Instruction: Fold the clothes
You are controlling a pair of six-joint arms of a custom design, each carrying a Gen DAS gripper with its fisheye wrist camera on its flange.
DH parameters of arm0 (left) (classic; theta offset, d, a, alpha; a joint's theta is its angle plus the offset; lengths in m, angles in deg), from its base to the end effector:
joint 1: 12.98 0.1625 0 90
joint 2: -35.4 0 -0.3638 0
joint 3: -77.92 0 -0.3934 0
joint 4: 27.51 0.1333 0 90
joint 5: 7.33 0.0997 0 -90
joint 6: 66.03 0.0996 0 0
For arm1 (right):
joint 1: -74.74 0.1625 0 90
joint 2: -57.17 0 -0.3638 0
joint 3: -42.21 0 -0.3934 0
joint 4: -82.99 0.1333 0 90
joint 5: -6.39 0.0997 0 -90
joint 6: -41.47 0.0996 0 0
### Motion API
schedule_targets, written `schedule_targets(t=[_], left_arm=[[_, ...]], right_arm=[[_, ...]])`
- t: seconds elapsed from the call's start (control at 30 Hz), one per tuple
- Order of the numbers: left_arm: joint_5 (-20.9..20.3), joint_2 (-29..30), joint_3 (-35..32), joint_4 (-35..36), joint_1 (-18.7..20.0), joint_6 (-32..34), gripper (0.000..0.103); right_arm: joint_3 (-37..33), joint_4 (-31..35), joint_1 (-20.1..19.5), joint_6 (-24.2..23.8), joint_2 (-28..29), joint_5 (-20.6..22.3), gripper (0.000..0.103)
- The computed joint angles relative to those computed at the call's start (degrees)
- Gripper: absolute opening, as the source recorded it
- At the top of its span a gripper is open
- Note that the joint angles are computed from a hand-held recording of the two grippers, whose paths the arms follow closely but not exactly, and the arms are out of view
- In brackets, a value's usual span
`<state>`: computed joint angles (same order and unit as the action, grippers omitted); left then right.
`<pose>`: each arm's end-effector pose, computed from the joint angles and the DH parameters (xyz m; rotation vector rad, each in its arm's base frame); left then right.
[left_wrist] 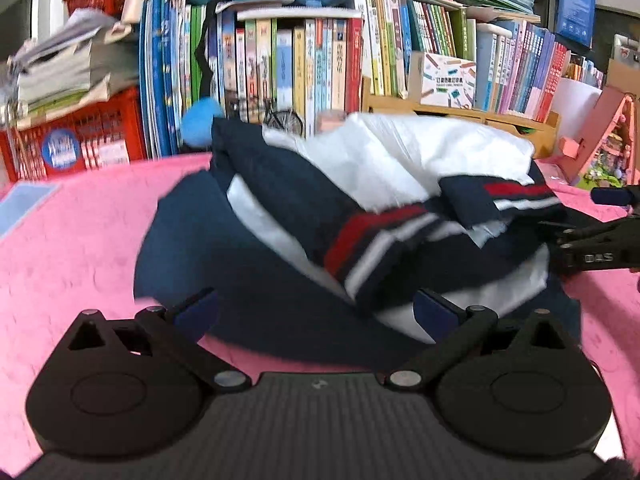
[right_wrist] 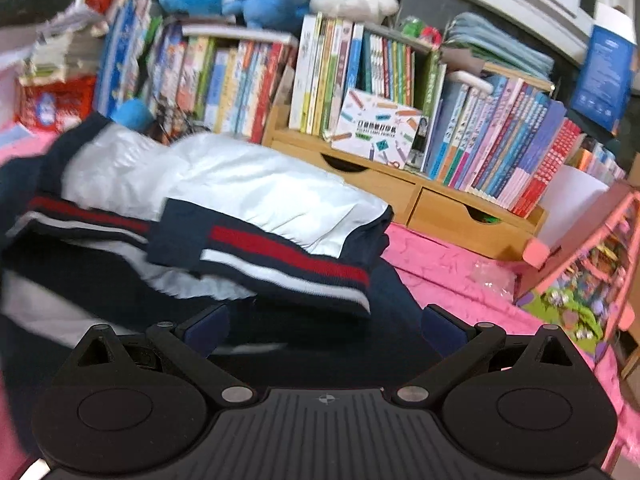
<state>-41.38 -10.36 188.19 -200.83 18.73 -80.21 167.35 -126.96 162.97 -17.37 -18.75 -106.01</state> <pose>-0.3421 -0.4651 0.0474 0.6840 2.2334 -1.0414 0.0809 -0.4680 0.2812 0.7092 -1.8933 1.0268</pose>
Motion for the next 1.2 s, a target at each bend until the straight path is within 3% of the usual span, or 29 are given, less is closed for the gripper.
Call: schedule_targets(t=[0.13,0.2,0.27,0.3,0.37,0.43,0.6,0.73,0.9,1.0,1.1,1.2], left_arm=[[0.2,3.9,-5.3,0.9,1.3,3.8,0.103],[1.1,6.5,-7.8,0.2,1.6,7.5,0.103],[4.1,10.0,-11.3,-0.6,1.5,11.5,0.103],[6.1,11.7,-13.1,-1.0,1.6,13.2,0.103],[8.9,13.8,-16.0,-0.2,2.0,14.1,0.103],[12.2,15.2,-18.1,-0.1,2.6,14.4,0.103],[17.6,15.7,-18.9,-2.2,3.9,15.2,0.103],[21.8,13.5,-16.8,-3.4,5.1,14.9,0.103],[19.8,7.1,-11.8,-5.0,6.5,12.6,0.103],[19.4,3.8,-8.5,-9.5,5.5,16.9,0.103],[19.0,1.1,-4.1,-16.9,2.7,24.1,0.103],[16.2,-5.3,2.8,-14.8,-0.3,22.2,0.103]], right_arm=[[-6.6,1.4,0.4,0.7,6.5,-3.7,0.093],[-8.1,6.0,0.1,4.0,6.3,-3.1,0.068],[-8.2,7.0,0.0,6.4,5.2,-1.8,0.063],[-8.2,6.9,-0.1,7.3,4.7,-1.3,0.056],[-8.8,2.7,-0.1,6.8,4.8,-1.8,0.045],[-9.2,0.0,-0.6,6.6,4.2,-2.0,0.045],[-6.1,6.8,-3.9,10.6,-3.0,3.0,0.045],[-4.3,5.2,-3.9,7.8,-3.1,3.1,0.045],[-3.0,7.4,-3.2,10.1,-4.4,4.2,0.046],[-1.3,6.2,-2.4,9.4,-6.0,5.7,0.046],[1.9,3.8,-1.6,6.6,-9.9,7.9,0.046],[5.9,6.0,-2.0,5.6,-17.6,10.7,0.049]])
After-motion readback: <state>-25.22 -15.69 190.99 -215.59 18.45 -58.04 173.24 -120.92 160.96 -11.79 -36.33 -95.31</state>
